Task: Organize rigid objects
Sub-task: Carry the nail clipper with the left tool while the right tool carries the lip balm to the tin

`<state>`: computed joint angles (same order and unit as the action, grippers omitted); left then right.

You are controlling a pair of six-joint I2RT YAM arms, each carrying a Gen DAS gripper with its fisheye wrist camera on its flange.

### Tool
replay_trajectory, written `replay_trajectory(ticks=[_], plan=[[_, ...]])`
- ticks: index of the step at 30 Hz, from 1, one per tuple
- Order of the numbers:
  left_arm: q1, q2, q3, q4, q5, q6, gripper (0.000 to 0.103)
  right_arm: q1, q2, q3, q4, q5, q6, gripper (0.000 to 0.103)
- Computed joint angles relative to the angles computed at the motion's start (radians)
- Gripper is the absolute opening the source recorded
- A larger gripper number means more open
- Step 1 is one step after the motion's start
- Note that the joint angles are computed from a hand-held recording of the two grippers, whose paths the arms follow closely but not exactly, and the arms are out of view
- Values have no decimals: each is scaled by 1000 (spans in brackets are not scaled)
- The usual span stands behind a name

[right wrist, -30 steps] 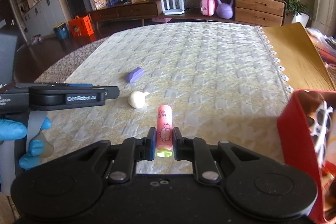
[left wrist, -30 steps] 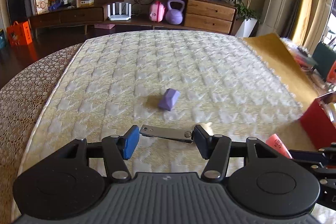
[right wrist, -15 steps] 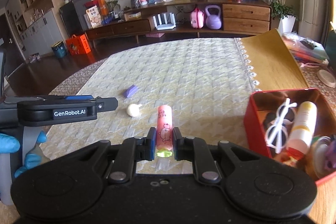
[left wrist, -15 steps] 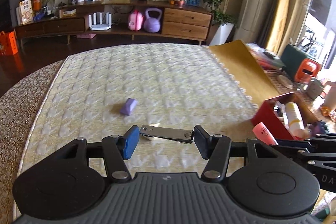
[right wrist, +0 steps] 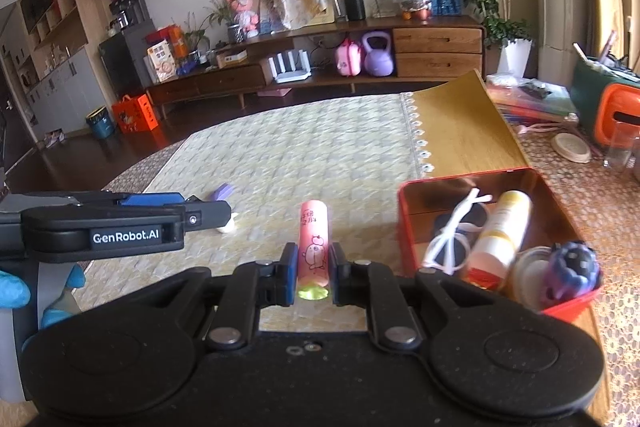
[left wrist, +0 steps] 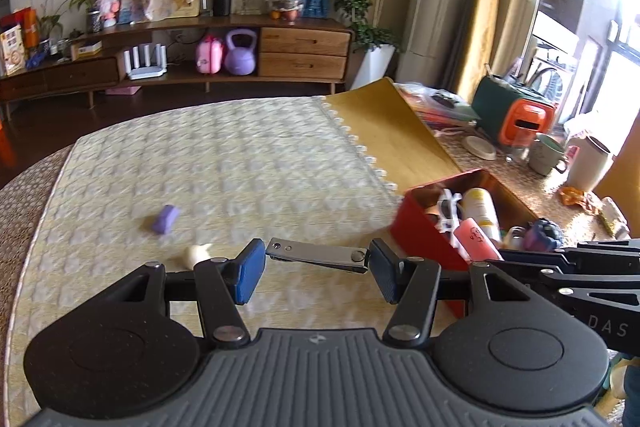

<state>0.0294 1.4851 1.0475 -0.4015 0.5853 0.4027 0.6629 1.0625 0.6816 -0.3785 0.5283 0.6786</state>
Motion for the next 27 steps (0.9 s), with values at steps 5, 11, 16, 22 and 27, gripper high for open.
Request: replay_trajectory(ticks=[5,11,16,22,27], plan=[[-81,-63,-39,-1,-35,-39,57,-13,-116,-50,-52,11,5,15],[-204,-102,-74,17,-97,-100,57,-59,-270,-116,-123,2,-10,15],[-312,-109,-95,46,-157,-150,57,-158,-411,-174,-185,-47,-49,15],[-426,-77,-99,81,-218,-213,57,-330,-525,-221,-222,-151,-137,15],[-502,-28,-104,116,-256,-235,57,-550,-547,-254,-181,-309,-256,15]])
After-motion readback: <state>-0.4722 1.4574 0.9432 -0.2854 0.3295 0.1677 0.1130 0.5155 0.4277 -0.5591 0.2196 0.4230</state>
